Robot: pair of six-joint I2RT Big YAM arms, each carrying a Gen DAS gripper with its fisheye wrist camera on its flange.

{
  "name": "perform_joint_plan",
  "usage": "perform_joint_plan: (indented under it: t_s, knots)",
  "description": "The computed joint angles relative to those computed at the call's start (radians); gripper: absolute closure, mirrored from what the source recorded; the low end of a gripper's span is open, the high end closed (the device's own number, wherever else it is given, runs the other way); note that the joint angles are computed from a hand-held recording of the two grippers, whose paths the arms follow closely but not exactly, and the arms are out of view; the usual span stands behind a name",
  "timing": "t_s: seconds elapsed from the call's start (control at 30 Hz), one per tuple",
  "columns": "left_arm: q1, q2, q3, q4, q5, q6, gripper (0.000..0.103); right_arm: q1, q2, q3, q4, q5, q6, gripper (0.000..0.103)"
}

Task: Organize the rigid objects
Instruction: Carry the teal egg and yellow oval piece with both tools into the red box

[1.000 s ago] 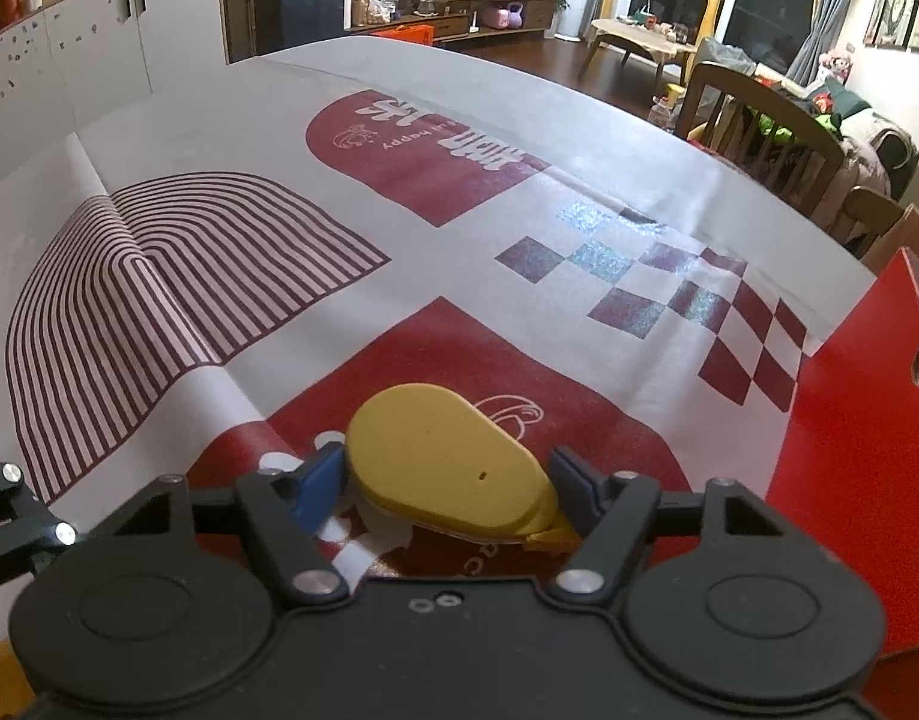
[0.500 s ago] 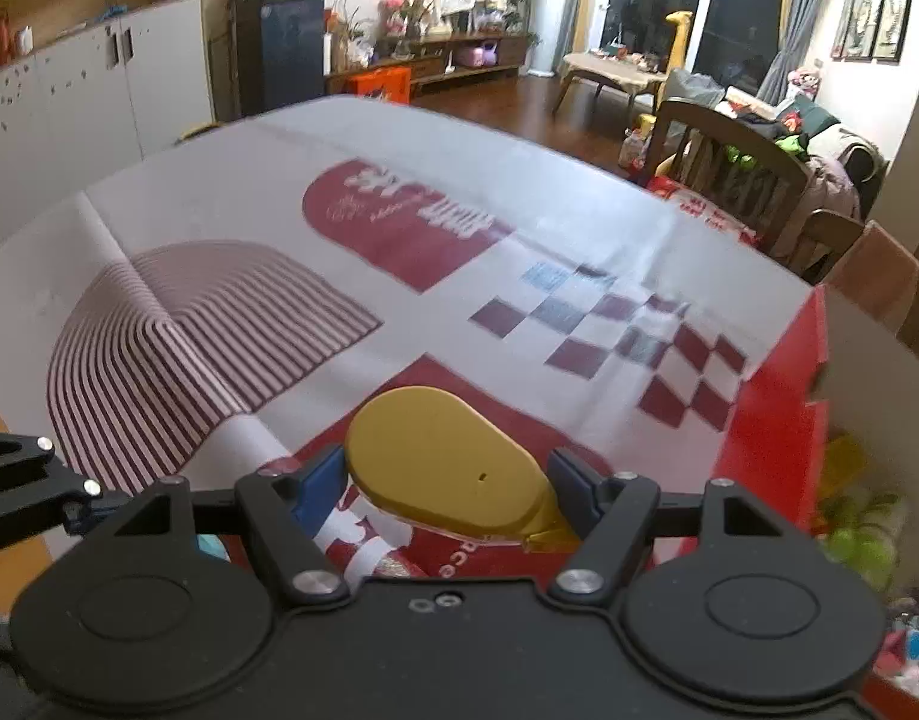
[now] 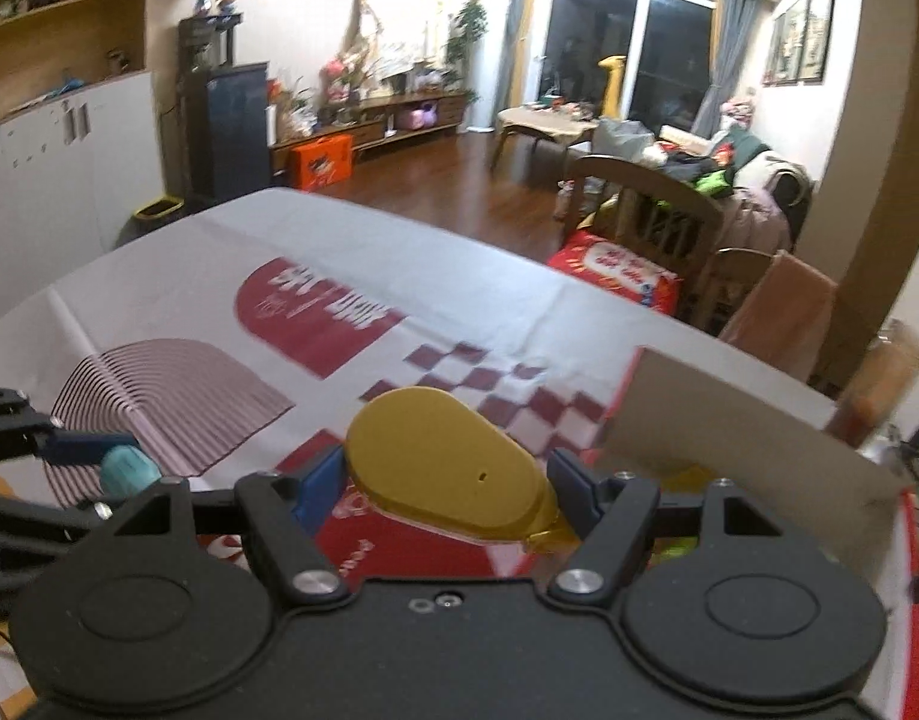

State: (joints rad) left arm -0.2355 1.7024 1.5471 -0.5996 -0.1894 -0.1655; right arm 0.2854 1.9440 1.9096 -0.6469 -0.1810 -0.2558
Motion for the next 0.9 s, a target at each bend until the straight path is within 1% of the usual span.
perform_joint_plan:
  t_s: [0.17,0.3,0.37,0.43,0.63,0.7,0.77,0.83,0.9]
  knots:
    - [-0.015,0.034,0.087,-0.026,-0.006,0.005,0.064,-0.037,-0.016,-0.004,0.019,0.001,0.022,0.030]
    - [-0.033,0.084,0.189,-0.060,-0.003,0.005,0.064,-0.063,-0.022,-0.013,0.029,0.009,0.027,0.030]
    - [-0.045,0.113,0.239,-0.070,-0.009,0.014,0.064,-0.078,-0.022,-0.016,0.026,0.016,0.025,0.030]
    - [-0.058,0.151,0.306,-0.096,-0.010,0.019,0.064,-0.093,-0.019,-0.017,0.026,0.023,0.026,0.030]
    - [-0.105,0.274,0.496,-0.163,-0.029,0.063,0.064,-0.148,0.000,-0.006,0.028,0.035,0.051,0.030]
    - [-0.119,0.329,0.586,-0.205,-0.030,0.058,0.064,-0.162,0.015,0.006,0.017,0.056,0.051,0.030]
    - [-0.130,0.396,0.691,-0.263,-0.021,0.050,0.064,-0.178,0.031,0.017,0.012,0.066,0.054,0.030]
    - [-0.140,0.475,0.820,-0.335,-0.003,0.049,0.064,-0.193,0.046,0.028,0.007,0.075,0.059,0.030]
    - [-0.152,0.544,0.930,-0.386,-0.004,0.053,0.064,-0.207,0.065,0.044,-0.006,0.085,0.070,0.030]
